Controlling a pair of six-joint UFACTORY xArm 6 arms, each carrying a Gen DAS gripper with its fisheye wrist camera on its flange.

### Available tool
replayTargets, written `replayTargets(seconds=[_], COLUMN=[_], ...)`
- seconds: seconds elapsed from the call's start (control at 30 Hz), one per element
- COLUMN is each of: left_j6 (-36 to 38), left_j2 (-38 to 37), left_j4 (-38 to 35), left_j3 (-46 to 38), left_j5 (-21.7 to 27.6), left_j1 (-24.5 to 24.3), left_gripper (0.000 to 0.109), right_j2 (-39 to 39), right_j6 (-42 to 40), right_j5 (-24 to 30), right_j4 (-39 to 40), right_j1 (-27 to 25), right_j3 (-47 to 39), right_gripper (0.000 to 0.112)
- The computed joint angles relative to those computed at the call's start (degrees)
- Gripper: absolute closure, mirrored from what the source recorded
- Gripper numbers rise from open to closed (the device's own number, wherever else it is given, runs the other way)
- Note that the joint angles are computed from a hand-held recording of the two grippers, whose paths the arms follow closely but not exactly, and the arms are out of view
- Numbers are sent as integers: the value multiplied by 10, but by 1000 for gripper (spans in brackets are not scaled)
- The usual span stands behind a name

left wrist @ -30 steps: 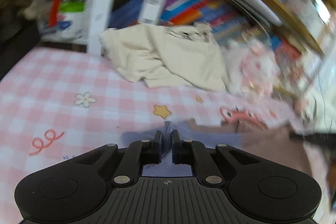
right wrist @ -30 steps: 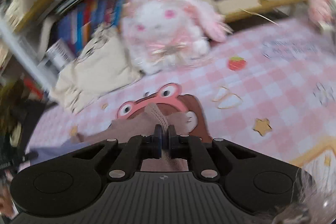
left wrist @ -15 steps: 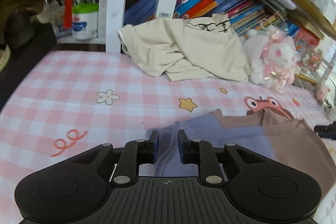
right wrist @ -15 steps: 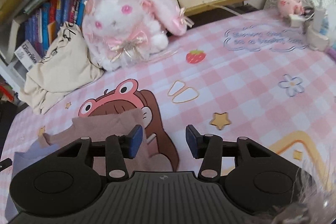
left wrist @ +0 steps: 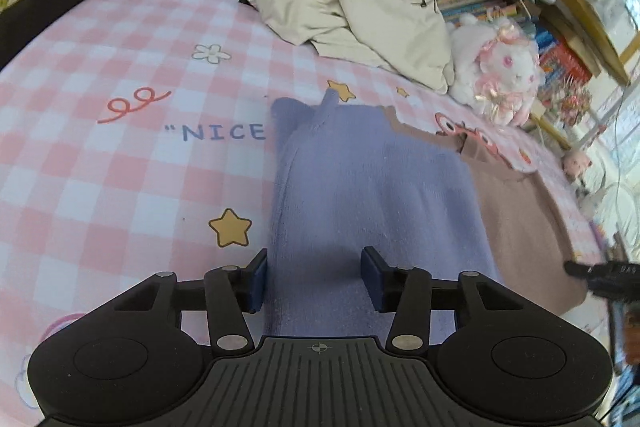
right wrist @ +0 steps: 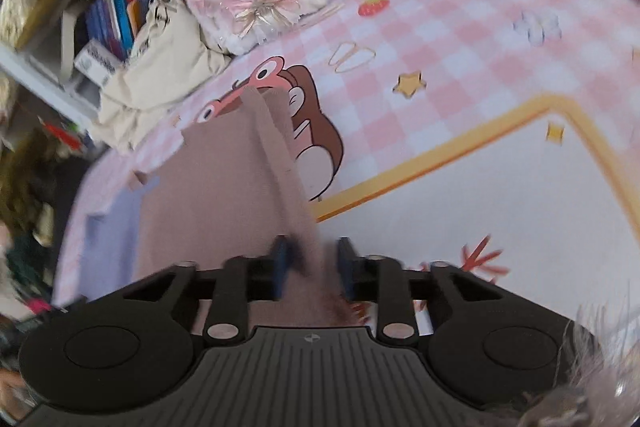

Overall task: Fold clothes
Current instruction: 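Lower the folded hem onto the sweater and open both grippers, then move the left gripper to the lavender side edge of the folded sweater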

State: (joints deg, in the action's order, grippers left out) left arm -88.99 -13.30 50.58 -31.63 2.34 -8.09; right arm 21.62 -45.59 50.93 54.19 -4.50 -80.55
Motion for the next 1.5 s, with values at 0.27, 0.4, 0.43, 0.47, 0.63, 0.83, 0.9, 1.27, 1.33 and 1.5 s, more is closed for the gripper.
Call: replayTargets(seconds=[0.27,0.4,0.43,0.47,0.63,0.83,0.9,1.27,1.33,1.5], left_j6=[71,44,33,23,-92,-84,-83,-123,-115,-112], left_j2=[-19,-22,-24,-25,-70,-118,-126,-110,-100,-84], left_j4=[-69,-33,-19,-7,104,125,121,91,82,59], left_j3=[18,10,7,4,-7,-9,-9,-15,-22,-31], left_j5=[8,33,42,52,160,277,307,369,380,379], left_j1=[8,2,-1,-5,-57,-143,-168,-256,-267,-282], left_gripper=[74,73,72,71,53,35,33,17,17,16], right_j2=[-21,-23,-27,-32,-91,-170,-191,-272,-283,-304], right_j6=[-2,5,2,-1,-63,-173,-192,-174,-175,-163], right_j5=[19,-8,-17,-26,-104,-169,-185,-270,-283,-302], right_j4=[-4,9,7,5,-10,34,40,-19,-20,-23], right_j1=[13,17,19,22,41,51,55,93,101,117], right_j3=[17,26,32,38,101,186,212,330,346,372], right_gripper=[103,103,103,99,77,53,46,22,21,20])
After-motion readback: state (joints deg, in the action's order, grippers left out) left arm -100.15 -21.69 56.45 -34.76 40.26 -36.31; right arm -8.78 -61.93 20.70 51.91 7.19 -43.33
